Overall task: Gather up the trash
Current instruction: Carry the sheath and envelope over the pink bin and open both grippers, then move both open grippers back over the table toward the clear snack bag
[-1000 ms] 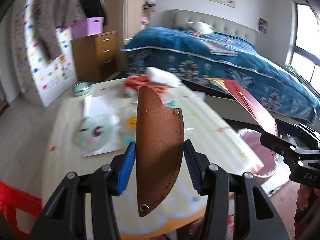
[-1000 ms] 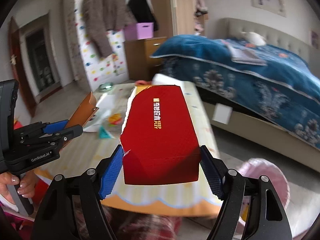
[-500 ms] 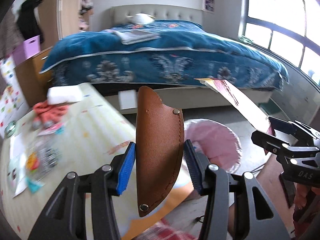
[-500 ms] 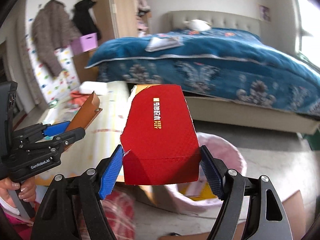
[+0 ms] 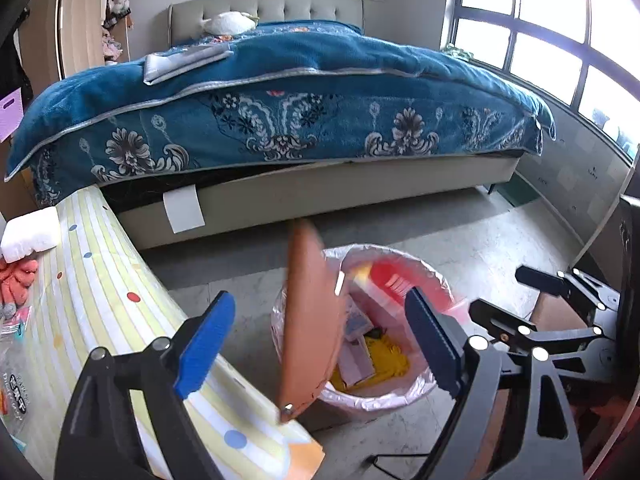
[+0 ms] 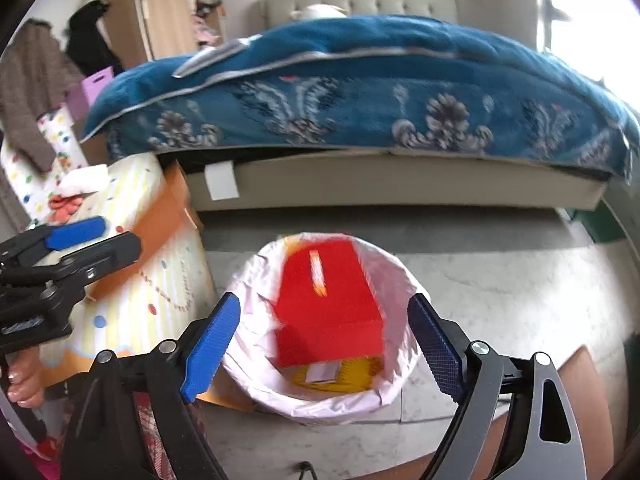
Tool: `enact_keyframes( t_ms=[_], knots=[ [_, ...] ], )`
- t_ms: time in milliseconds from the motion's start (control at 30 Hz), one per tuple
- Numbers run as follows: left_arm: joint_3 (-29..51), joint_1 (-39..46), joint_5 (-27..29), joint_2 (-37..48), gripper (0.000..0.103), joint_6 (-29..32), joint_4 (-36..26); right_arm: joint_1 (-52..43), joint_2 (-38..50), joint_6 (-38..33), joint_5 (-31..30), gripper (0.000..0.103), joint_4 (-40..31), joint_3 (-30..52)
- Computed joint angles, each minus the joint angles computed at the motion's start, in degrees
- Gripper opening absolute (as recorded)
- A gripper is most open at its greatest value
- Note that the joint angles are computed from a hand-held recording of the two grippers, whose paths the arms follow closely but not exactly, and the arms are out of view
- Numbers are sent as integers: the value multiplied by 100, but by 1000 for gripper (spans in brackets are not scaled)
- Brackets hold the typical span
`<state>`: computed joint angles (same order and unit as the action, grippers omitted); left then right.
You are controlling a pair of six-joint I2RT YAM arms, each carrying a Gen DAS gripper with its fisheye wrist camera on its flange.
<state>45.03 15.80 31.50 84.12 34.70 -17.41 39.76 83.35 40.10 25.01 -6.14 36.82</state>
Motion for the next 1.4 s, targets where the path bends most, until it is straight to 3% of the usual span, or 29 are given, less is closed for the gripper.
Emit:
enact_keyframes(
  t_ms=[133,367,600,833,1000,1333,1400],
  knots=[
    [36,282,0,60,85,50,-17,-18,-206,160,-18,85,-176,-153],
    [272,1502,278,21,85,350,-472,355,-341,348,-41,85,-135,-100],
    [818,3064,722,233,85,1055,-1099,1322,309,210,161,85,-251,861],
    [1808,4530,904,1069,86,1439,-1382,2004,1549,-287,80,79,-527,2544],
    [2552,5130,702,1761,86,1248,-1160,2281,2516,-661,-81,65,-755,3867],
    [4025,5580,344,3011,86,795,-1112,2437,4619,-1275,-489,65,-1906,7001],
    [4220,5559,212,3192,86,715,-1063,2420,4951,-1338,-592,72,-2136,7519]
  ],
)
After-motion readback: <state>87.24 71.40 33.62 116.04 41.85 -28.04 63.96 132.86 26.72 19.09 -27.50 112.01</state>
